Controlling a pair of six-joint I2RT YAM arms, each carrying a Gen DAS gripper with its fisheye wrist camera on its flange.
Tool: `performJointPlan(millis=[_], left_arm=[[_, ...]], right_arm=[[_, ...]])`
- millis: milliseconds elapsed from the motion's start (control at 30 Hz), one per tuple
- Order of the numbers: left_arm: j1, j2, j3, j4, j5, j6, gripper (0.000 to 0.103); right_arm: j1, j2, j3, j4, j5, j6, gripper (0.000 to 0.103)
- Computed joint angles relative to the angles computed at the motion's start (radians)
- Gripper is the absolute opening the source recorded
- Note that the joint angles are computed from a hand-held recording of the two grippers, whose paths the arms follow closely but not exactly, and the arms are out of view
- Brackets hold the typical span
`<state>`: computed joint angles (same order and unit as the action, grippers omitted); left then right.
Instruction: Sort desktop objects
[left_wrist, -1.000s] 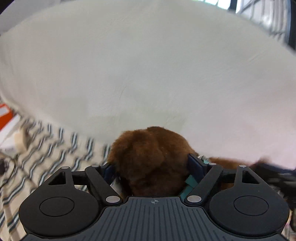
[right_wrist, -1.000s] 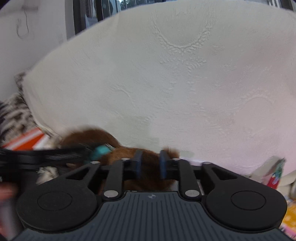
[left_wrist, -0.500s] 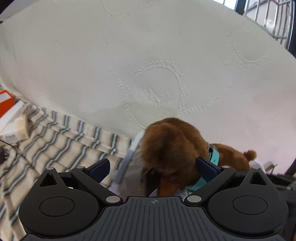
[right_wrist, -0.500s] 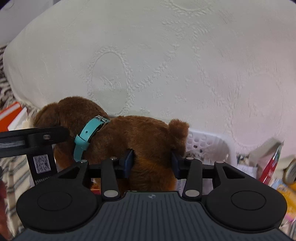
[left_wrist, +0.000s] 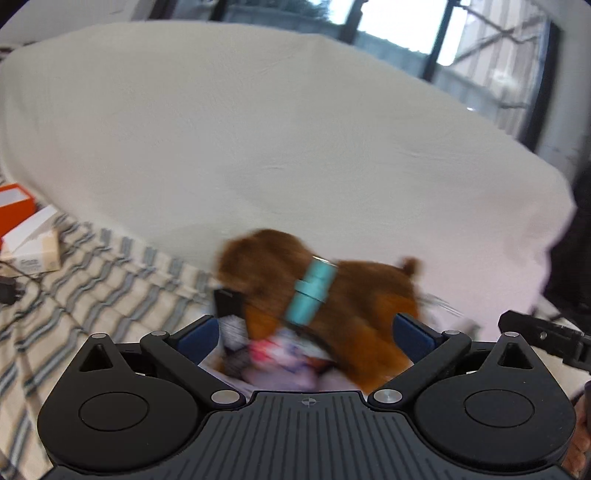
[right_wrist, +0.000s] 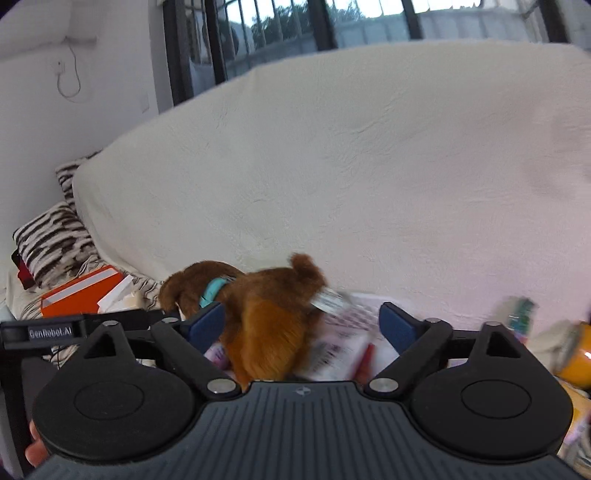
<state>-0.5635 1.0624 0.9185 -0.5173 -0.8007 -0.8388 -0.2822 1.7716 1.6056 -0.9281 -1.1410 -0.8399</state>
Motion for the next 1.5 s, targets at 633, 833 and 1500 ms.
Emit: performJointPlan(millis=[633,833,1500], left_arm=[[-0.196,0.960,0.407,0.390,0.071,-0.027,0.103],[-0.072,1.045,0.494,0.427,0.321,0.020,0.103],[0.006,1.207,0.700,0.348,0.621,0.055,0.042]], right_arm=[[-0.163,0.434,0.135,0.140,0.369,-0.210,0.068],[-0.133,0.476,0.141,0.162,0.382,-0.220,0.067],[-0.099,0.405,0.000,0.299,0.448,-0.114,0.036]])
